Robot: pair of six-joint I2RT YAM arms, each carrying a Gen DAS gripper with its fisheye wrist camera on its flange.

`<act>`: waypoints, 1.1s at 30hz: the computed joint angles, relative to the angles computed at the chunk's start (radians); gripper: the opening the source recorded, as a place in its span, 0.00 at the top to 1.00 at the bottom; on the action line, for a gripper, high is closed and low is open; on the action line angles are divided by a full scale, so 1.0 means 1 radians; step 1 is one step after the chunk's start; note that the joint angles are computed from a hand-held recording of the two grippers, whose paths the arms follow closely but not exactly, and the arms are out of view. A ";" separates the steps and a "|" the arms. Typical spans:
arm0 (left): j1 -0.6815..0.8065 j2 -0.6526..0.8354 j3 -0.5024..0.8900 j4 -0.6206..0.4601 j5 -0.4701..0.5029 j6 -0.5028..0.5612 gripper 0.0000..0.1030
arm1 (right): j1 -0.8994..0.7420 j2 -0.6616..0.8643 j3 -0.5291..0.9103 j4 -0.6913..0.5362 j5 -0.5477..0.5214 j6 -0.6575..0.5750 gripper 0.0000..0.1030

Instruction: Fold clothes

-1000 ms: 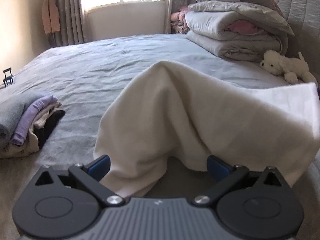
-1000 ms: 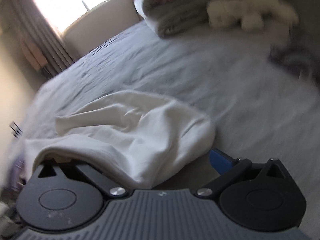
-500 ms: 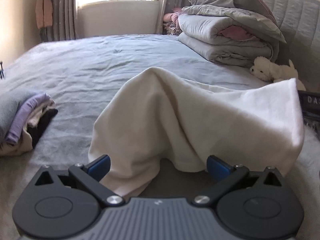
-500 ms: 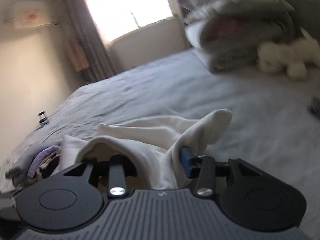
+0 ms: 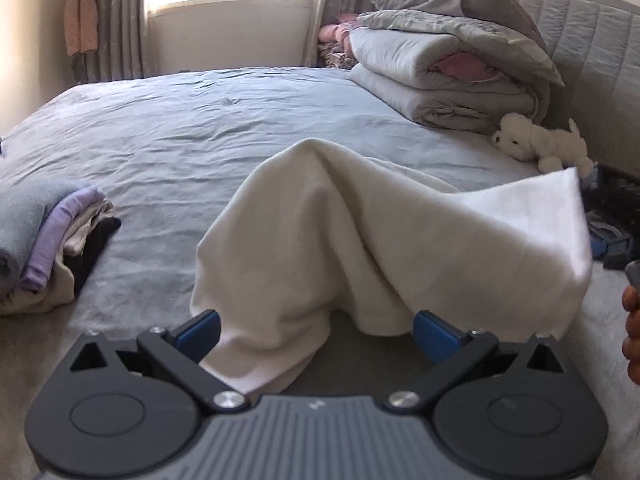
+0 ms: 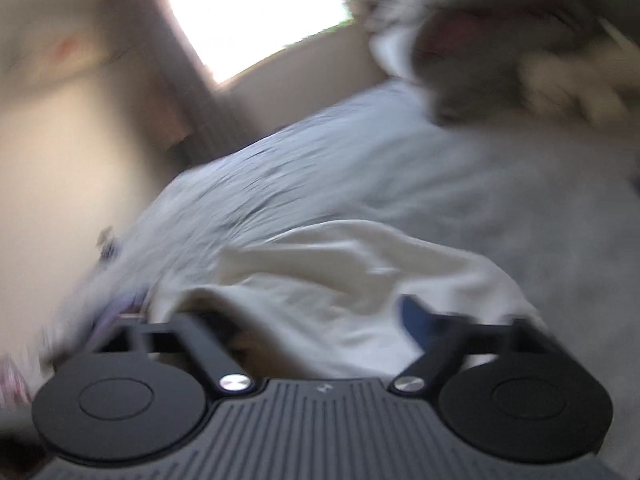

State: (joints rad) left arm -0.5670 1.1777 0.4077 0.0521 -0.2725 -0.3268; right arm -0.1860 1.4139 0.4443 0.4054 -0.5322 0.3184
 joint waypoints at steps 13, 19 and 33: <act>-0.015 0.031 0.014 -0.016 -0.001 0.017 0.00 | -0.144 0.143 0.034 -0.022 -0.053 0.334 0.06; 0.015 0.036 0.024 -0.039 -0.001 0.003 0.00 | -0.112 0.029 -0.017 0.000 0.107 0.277 0.06; 0.022 0.064 0.044 -0.041 -0.006 0.023 0.00 | -0.298 0.198 0.118 -0.204 -0.207 0.318 0.05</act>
